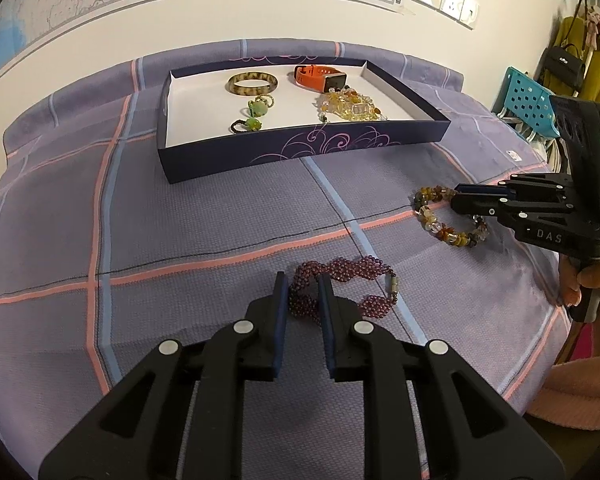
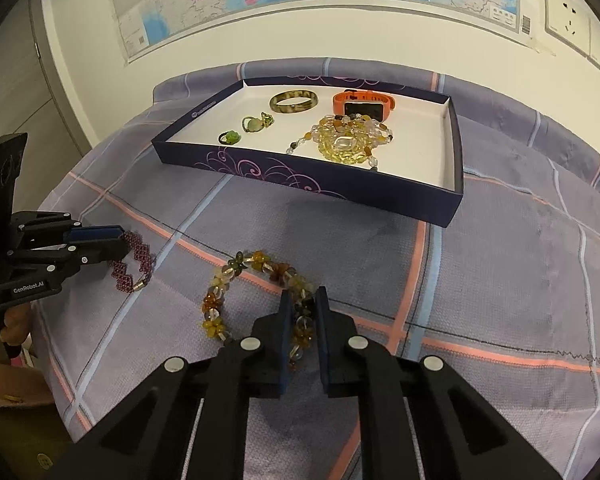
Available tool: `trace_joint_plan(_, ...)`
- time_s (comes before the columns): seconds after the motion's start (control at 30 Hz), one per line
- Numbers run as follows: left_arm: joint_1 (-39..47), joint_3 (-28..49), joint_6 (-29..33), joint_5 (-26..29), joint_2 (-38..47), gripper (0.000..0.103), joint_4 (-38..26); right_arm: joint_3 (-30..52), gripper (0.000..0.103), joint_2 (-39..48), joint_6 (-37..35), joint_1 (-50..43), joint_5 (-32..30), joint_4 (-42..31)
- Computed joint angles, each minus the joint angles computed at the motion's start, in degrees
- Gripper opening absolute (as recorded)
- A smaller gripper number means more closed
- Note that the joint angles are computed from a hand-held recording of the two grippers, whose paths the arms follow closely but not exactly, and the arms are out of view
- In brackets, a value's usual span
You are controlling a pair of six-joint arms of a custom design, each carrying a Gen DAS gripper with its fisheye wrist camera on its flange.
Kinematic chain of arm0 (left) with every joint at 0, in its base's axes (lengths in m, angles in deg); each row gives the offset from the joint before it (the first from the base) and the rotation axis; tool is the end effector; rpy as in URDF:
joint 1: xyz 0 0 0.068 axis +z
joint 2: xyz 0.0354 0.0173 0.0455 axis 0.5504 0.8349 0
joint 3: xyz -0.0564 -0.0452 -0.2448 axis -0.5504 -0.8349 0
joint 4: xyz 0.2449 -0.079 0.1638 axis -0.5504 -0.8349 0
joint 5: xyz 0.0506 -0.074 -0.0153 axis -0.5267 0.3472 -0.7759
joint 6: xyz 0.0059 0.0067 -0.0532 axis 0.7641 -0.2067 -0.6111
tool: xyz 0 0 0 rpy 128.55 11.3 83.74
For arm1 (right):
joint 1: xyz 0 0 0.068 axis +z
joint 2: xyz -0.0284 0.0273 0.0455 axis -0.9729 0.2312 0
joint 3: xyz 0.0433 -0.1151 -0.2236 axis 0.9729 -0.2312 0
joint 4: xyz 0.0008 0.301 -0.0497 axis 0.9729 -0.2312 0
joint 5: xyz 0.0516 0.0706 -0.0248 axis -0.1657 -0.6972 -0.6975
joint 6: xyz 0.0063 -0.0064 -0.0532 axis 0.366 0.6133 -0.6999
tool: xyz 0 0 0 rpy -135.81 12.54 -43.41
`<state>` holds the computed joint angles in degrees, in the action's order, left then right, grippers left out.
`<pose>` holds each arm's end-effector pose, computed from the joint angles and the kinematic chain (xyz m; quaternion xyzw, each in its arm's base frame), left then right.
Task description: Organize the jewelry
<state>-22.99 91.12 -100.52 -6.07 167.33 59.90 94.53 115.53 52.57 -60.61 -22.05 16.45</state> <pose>0.1583 -0.2155 0.0670 0.1124 0.9344 -0.0946 0.3244 0.1786 0.0577 0.0665 -0.2177 0.9121 0.1048 0.3312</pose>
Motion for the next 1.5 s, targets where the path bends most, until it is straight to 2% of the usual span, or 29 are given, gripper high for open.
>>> trace_joint_plan(0.5,-0.29,-0.07,-0.29,-0.16,0.02,0.018,0.16,0.74,0.011,1.06,0.84,0.75,0.73,0.29)
trace_joint_plan(0.77,-0.16,-0.23,-0.77,-0.28,-0.54,0.015,0.10,0.87,0.009,1.89,1.28,0.35,0.03,1.43)
trace_joint_plan(1.1,-0.18,-1.43,0.26,-0.81,-5.53,0.015,-0.78,0.23,0.008,-9.99,1.40,-1.62,-4.96,-6.54)
trace_joint_plan(1.3,-0.82,-1.86,1.00,-2.07,-8.45,0.015,-1.96,0.70,0.008,-18.06,1.01,0.11,-3.98,-12.25)
trace_joint_plan(1.5,-2.01,-1.99,1.87,-3.80,-11.64,0.015,-3.44,1.58,0.008,-22.33,0.56,0.61,-3.87,-15.14)
